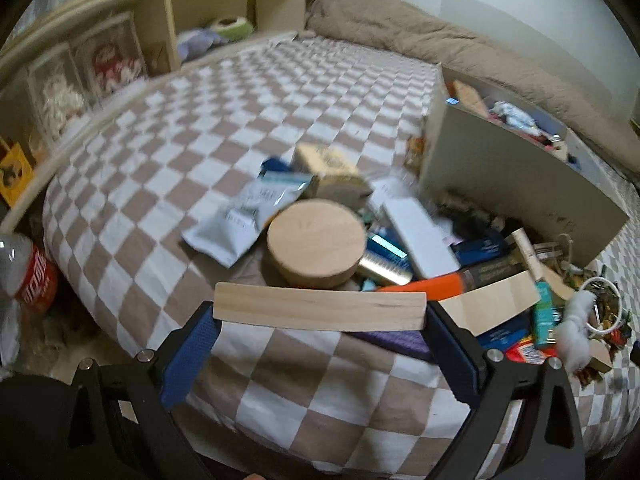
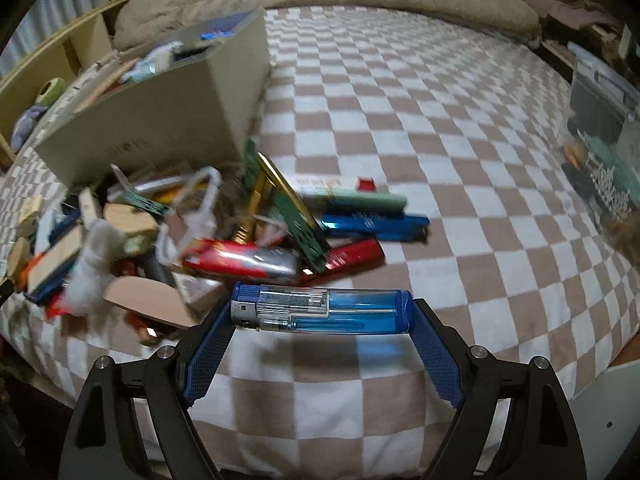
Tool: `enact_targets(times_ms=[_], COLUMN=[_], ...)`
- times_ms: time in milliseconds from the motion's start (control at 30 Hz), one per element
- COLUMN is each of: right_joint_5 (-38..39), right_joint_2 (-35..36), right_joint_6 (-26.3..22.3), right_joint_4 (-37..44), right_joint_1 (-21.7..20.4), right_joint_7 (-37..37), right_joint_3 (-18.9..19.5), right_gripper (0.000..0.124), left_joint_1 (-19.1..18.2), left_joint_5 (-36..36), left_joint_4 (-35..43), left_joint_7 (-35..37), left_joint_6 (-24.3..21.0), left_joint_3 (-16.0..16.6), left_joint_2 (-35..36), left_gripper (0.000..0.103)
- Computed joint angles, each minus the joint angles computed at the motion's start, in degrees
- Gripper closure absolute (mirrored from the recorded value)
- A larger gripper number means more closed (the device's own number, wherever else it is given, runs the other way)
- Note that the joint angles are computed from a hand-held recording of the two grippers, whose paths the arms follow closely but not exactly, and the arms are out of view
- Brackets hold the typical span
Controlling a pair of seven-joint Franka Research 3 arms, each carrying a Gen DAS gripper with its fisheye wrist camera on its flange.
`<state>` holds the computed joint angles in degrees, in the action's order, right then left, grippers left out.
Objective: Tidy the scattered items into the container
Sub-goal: 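Carry the wooden stick and blue lighter into the box and open both tools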
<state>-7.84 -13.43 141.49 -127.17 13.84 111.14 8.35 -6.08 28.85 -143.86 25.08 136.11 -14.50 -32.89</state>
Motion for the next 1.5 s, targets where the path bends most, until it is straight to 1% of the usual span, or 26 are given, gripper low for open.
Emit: enact_targets(times_ms=[133,233,567,733,867,967,1067,1267,1400,1500], right_joint_5=[1.4,2.17,5.62,7.39,9.97,12.3,15.17,14.98,13.1,12.31], right_joint_2=[0.26,-0.28,2.74,6.24,10.47,14.26,19.49,30.42,38.54,45.94], right_joint_6=[1.43,2.75,7.93,9.5,8.99,7.59,4.65,-1.91,-7.86,-13.94], right_joint_4=[1.8,2.21,8.09,13.57,19.81,25.08,32.29,47.31,58.95,70.01], right_joint_1=[1.04,1.7,3.73,4.58,5.27,5.67,5.88,6.98,8.16,8.83], right_joint_7=[-2.08,-3.54,-8.09,-10.53,-12.82,-14.57,-15.87,-14.4,-12.99,-12.05], right_joint_3=[0.03,0.29,0.49,-0.01,-0.9,-1.6,-2.25,-3.91,-5.32,-6.1], right_gripper=[0.037,0.037,0.037,0.037,0.037,0.037,0.037,0.037,0.037,0.037], left_joint_1=[0.2,-0.08,1.11,1.99,2.61,2.49,1.75,0.14,-1.47,-2.07], left_joint_5=[1.59,1.78,3.53,4.85,5.9,5.88,4.32,1.39,-5.28,-7.5], left_joint_4=[1.35,1.98,8.99,13.62,17.6,20.75,23.72,28.74,31.48,33.56], left_joint_7=[0.89,2.15,6.56,8.9,9.94,11.21,13.23,17.31,23.53,25.94], left_joint_6=[2.32,3.42,10.1,13.14,15.0,15.83,16.24,15.99,15.63,15.12], left_joint_3=[-0.12,0.07,-0.14,-0.23,-0.17,0.36,1.31,2.45,3.58,3.63], left_joint_2=[0.66,-0.25,4.41,8.56,12.44,15.79,19.06,24.78,28.4,30.8], left_gripper=[0.003,0.003,0.003,0.003,0.003,0.003,0.003,0.003,0.003,0.003])
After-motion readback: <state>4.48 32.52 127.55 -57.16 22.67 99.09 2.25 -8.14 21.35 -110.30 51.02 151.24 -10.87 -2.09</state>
